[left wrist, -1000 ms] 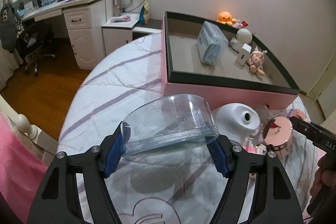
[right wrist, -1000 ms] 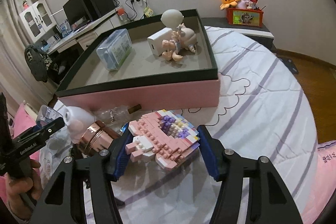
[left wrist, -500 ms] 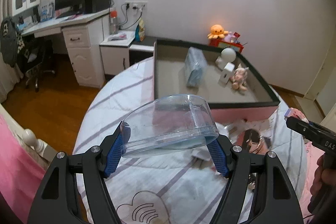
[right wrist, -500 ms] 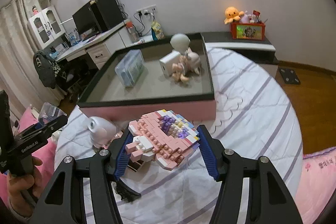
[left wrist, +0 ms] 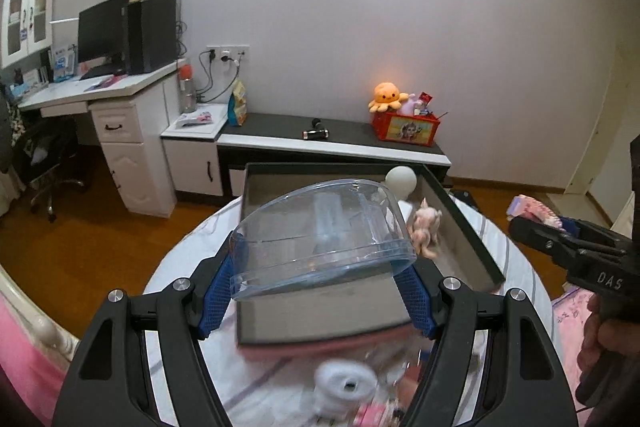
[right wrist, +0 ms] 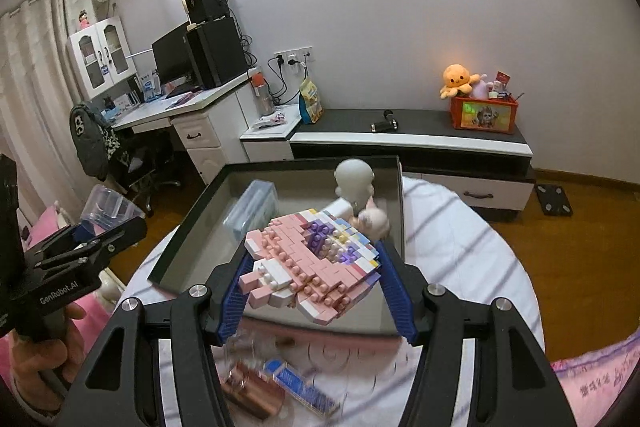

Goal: Organize rigid objects
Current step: 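Carry the block toy and clear container into the box and release both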

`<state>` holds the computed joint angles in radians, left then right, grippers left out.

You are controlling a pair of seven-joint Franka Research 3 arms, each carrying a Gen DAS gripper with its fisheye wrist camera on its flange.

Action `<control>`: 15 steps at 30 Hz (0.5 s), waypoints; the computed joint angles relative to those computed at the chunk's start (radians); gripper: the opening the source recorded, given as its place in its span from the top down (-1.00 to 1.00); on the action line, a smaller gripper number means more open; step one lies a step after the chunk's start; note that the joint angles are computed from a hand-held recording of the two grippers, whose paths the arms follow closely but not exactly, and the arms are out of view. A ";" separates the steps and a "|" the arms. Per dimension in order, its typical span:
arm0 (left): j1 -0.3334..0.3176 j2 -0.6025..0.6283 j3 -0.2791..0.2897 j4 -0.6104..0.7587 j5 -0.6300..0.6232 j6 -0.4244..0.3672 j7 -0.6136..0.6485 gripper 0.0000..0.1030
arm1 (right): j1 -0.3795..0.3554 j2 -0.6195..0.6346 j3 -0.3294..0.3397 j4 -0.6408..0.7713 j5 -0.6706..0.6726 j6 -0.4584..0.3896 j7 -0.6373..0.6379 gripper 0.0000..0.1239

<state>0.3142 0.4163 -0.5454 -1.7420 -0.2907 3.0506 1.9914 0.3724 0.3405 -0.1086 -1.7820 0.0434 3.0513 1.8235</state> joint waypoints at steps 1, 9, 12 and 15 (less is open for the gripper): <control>-0.023 0.014 0.020 0.024 0.015 -0.014 -0.014 -0.42 | -0.009 0.020 0.009 0.028 0.006 -0.014 -0.008 0.02; -0.166 0.158 0.135 0.228 0.119 -0.130 -0.100 -0.42 | -0.064 0.159 0.061 0.207 0.069 -0.130 -0.074 0.02; -0.199 0.207 0.162 0.295 0.144 -0.170 -0.127 -0.42 | -0.072 0.190 0.065 0.240 0.082 -0.158 -0.081 0.02; -0.221 0.235 0.182 0.336 0.165 -0.201 -0.146 -0.42 | -0.076 0.206 0.063 0.261 0.087 -0.179 -0.084 0.02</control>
<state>0.0929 0.6517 -0.3631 -1.4058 -0.1257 2.8494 1.8459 0.2966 0.5464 -0.0453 -1.5214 0.1302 2.8725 1.7393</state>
